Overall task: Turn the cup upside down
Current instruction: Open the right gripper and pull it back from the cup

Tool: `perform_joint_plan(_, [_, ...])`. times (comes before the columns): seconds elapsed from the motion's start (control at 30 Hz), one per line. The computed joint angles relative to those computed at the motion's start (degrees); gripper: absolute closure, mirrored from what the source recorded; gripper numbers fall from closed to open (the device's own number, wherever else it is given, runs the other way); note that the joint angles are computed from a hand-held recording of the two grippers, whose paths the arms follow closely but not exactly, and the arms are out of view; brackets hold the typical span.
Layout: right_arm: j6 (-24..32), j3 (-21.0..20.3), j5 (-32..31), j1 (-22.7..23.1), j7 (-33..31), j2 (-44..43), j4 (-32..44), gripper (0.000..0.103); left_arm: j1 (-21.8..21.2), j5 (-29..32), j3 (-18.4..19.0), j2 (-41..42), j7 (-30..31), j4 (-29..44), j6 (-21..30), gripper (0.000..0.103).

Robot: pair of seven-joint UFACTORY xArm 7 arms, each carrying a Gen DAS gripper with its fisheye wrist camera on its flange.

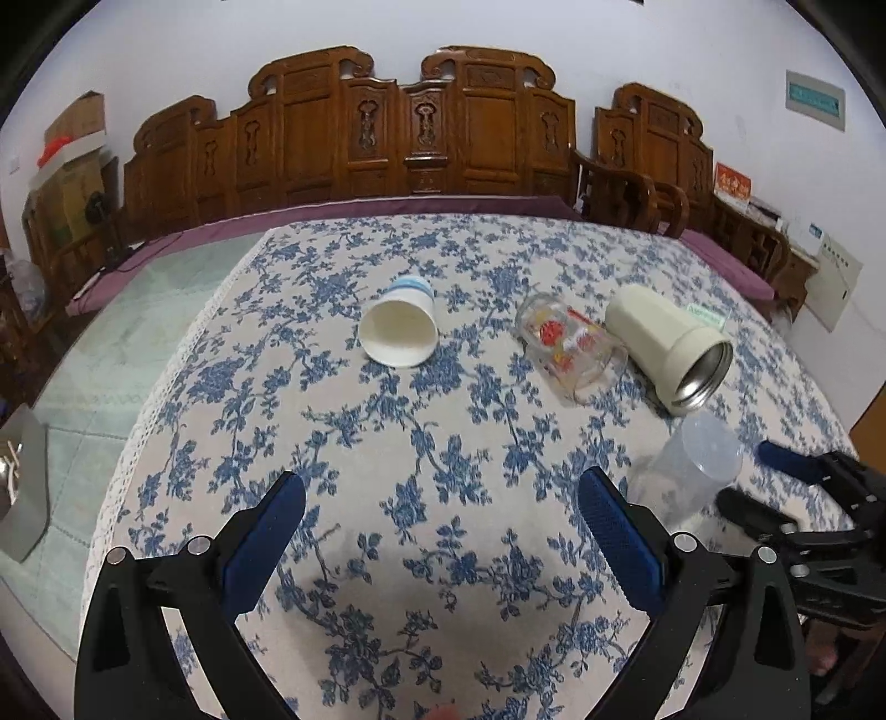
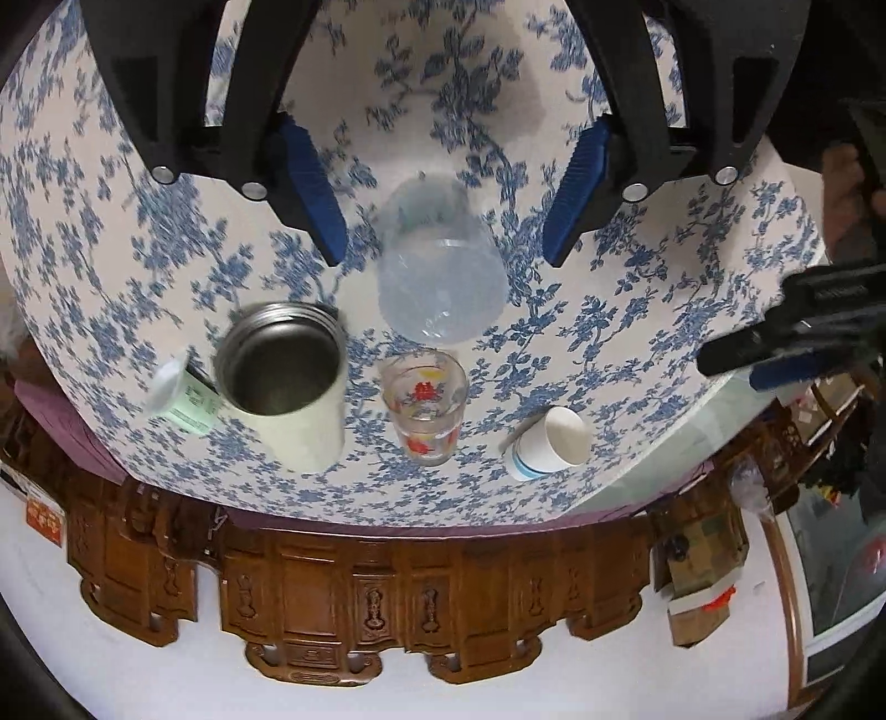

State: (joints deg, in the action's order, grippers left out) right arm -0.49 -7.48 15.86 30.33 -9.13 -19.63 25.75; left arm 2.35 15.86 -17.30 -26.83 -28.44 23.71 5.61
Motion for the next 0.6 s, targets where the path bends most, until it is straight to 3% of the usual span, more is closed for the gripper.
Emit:
perform_joint_plan(0.27, [2.10,2.49,-2.38,-5.40,2.90,-8.80,-5.31,0.013,-1.16,1.38,-3.35,-2.79,-3.94,-1.36,4.26,0.008])
perform_joint_plan(0.37, [2.88,2.84,-3.43,-7.02,3.74,-11.69,-7.15,0.006,-3.85,1.11,-2.96,-4.43,-4.87,-2.15,7.25,0.008])
perform_joint_plan(0.6, [7.41,1.53,-4.49,-8.96,3.27,-19.75,-11.37,0.003,-10.95,-0.60,-1.82,-9.88,-6.55,-5.22,12.42,0.008])
